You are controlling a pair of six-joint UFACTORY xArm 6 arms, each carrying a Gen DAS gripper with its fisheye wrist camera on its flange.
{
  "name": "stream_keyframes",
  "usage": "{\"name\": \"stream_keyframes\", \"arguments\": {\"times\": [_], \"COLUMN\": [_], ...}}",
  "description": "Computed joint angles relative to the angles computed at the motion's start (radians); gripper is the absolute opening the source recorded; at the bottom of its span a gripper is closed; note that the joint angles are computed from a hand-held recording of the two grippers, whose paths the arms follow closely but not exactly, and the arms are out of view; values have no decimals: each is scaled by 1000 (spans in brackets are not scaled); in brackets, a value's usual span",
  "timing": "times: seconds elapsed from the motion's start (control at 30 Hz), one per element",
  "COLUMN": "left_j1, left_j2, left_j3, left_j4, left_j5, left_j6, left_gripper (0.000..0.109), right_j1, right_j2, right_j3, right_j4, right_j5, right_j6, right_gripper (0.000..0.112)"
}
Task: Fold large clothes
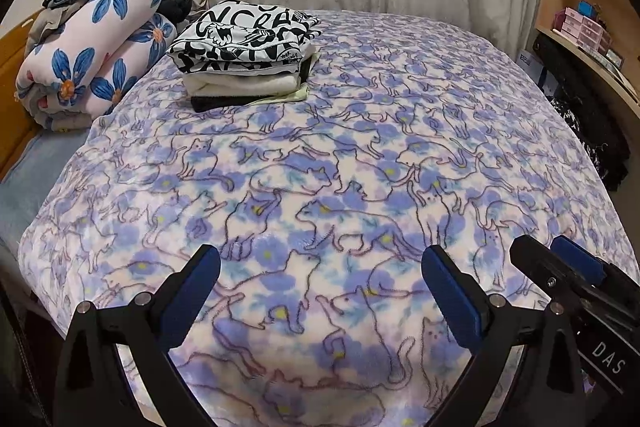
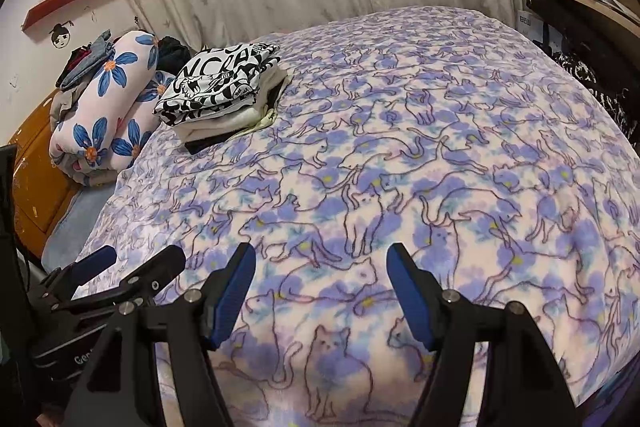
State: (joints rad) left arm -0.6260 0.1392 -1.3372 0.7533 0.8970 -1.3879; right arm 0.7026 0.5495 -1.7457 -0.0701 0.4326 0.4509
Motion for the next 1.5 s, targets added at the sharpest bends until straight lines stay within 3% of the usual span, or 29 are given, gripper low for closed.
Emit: {"name": "stream_keyframes", "arguments": {"times": [1.5], "left_j1": [-8], "left_j2": [1], "left_j3": [5], "left_j4": [-14], "left_j5": [-3], "left_j6": [-1], "left_gripper": [98], "right_j1": [0], "right_j2": [-3], "right_j3": [2], "right_j4": [5], "right_j5": [3], "right_j6": [-4], "right_gripper": [68]}}
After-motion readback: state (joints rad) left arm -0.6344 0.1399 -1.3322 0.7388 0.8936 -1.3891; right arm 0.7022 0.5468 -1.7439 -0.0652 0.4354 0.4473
